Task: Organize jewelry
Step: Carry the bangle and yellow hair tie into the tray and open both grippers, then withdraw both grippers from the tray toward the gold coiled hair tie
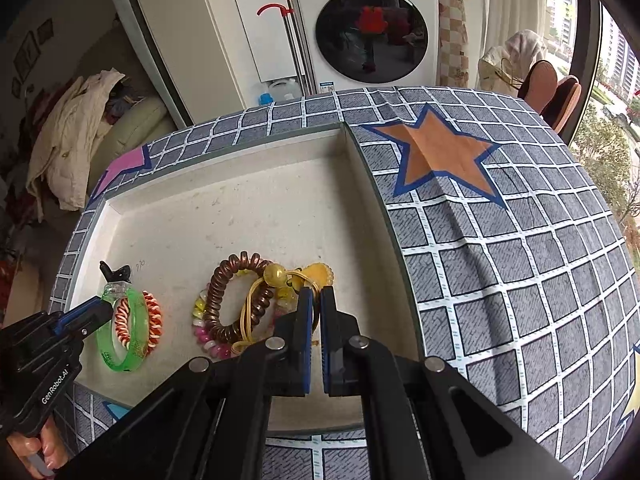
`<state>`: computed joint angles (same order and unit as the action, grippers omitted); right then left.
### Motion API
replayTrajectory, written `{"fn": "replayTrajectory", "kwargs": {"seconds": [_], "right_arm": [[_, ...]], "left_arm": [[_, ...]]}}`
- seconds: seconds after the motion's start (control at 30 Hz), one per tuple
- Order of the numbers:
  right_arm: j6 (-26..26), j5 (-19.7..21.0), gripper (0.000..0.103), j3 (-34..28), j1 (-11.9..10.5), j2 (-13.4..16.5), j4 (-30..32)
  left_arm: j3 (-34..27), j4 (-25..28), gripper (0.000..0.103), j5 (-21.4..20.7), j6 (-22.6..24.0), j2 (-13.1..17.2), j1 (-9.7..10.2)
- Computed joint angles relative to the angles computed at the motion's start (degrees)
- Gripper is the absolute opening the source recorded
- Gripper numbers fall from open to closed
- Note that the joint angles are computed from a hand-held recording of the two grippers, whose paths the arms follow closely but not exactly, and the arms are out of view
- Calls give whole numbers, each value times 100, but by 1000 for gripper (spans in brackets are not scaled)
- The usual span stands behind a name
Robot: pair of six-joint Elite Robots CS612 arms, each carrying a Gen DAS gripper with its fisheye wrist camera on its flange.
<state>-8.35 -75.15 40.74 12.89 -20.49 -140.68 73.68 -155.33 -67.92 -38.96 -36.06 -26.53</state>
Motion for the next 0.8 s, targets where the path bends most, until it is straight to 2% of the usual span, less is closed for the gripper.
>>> {"fn": "replayTrajectory", "kwargs": {"seconds": [0.1, 0.33, 0.5, 0.53, 0.6, 0.63, 0.67, 0.8], "right_arm": [[-11, -73, 4, -33, 6, 35, 60], [-253, -342, 5, 1, 63, 40, 30], [-186, -167, 6, 92, 32, -34, 54], [-190, -120, 9, 139, 24, -61, 10], [-211, -32, 29, 232, 15, -120, -58], [-220, -2, 48, 293, 12, -154, -127], [-225, 20, 58, 367, 10, -191, -232], [-176, 170, 59, 567, -13, -310, -428]], "left_arm": [[-36, 41, 26, -69, 23, 36, 13], [-47, 52, 26, 135, 154, 47, -38], [9, -67, 26, 267, 159, 1, -67], [18, -86, 26, 296, 178, -7, -76], [32, -136, 26, 343, 212, -21, -93], [41, -170, 26, 348, 228, -27, -97], [50, -208, 26, 349, 245, -33, -100], [76, -280, 26, 393, 259, -57, -122]]}}
